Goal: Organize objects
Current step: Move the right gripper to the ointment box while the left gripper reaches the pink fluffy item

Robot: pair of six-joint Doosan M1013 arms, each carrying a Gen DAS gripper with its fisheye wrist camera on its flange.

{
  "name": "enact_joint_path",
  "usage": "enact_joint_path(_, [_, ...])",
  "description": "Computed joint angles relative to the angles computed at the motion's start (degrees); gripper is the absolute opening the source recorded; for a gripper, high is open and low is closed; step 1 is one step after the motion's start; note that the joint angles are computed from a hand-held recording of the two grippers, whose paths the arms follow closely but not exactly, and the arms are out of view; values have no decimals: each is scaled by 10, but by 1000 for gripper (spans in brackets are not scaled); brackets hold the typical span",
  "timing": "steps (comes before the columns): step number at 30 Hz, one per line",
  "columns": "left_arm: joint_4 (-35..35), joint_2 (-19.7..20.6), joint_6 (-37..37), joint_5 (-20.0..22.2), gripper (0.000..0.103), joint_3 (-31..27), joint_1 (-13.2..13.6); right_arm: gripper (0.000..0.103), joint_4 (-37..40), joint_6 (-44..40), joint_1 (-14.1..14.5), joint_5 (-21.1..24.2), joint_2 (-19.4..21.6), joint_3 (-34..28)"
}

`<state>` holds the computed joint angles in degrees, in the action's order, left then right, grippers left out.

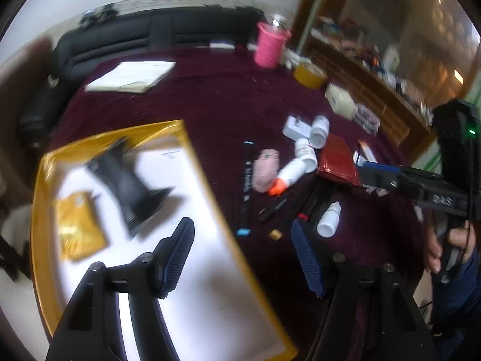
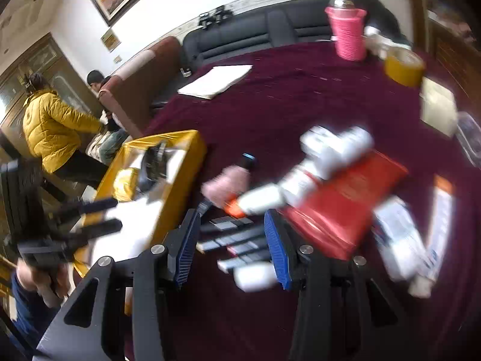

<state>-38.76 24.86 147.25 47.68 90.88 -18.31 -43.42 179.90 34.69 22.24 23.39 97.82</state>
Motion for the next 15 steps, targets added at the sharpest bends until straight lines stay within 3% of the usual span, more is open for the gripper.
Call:
enact_joint_path(10, [93, 63, -124, 21, 57, -70, -57, 42, -141, 195, 1, 1, -49, 101])
enact_joint_path(15, [103, 75, -136, 14, 35, -75, -71, 42, -187, 265, -5, -1, -64, 133])
